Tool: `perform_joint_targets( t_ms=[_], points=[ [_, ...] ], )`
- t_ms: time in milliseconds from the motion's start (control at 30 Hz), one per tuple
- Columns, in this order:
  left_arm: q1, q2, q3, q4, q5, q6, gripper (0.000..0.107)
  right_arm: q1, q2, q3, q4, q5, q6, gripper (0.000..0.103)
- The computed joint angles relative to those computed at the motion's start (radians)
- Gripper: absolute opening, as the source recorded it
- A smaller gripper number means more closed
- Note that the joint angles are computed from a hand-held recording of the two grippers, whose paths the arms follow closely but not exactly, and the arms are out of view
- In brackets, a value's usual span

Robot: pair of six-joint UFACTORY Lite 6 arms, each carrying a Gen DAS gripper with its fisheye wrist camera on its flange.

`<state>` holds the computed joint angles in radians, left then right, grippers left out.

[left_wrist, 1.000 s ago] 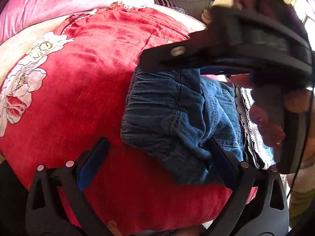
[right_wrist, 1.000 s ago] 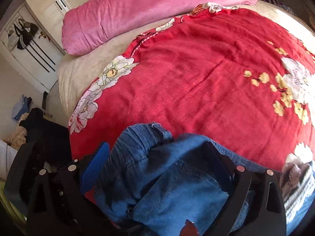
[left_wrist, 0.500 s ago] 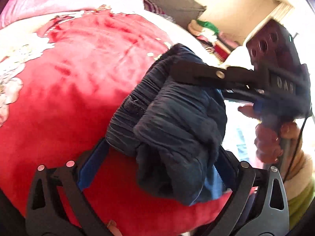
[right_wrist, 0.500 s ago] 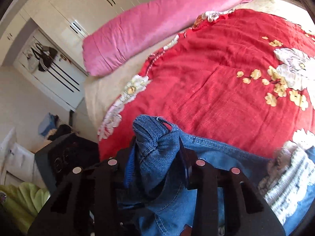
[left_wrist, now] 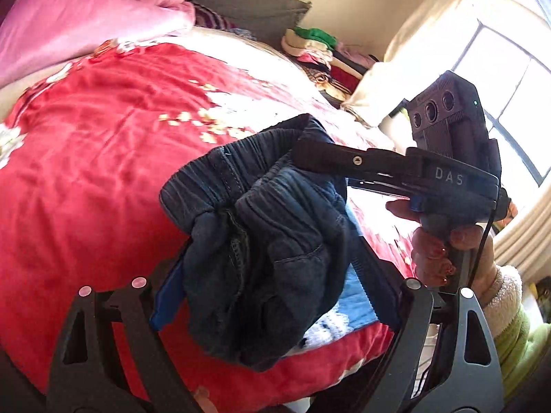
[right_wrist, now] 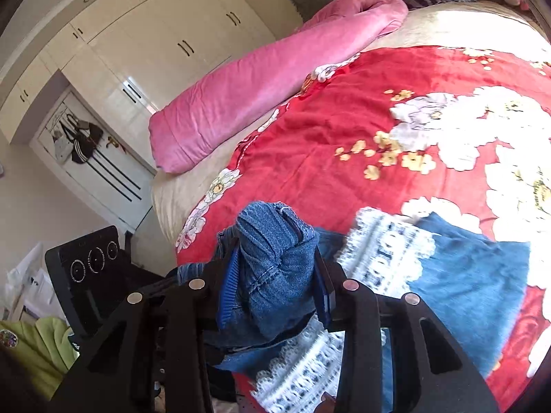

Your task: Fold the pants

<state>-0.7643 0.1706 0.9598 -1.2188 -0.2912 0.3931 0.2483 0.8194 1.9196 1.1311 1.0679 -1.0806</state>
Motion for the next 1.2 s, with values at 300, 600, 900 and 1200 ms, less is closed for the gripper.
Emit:
perform_joint_targets(
  t_ms=[300, 600, 900, 1200],
  points=[
    [-0.079, 0.271, 0.357, -0.393, -0.013, 0.466, 0.086, -0.175, -0.019, -0.114, 0.052, 0.044, -0.087, 0.056],
    [-0.173, 0.408, 0.499, -0.582, -0.009, 0.706, 0.089, -0.291, -0.099, -0.275, 0.072, 0.025, -0.146, 0.072],
    [-0.193, 0.471, 0.540, -0.671, 0.019, 0.811, 0.090, -0.165, -0.105, -0.253, -0.051, -0.111, -0.069, 0.074],
    [-0.199, 0.474, 0.521, -0.556, 0.031, 0.715, 0.090, -0.166, -0.087, -0.305, -0.182, -0.259, -0.026, 0.073]
  ],
)
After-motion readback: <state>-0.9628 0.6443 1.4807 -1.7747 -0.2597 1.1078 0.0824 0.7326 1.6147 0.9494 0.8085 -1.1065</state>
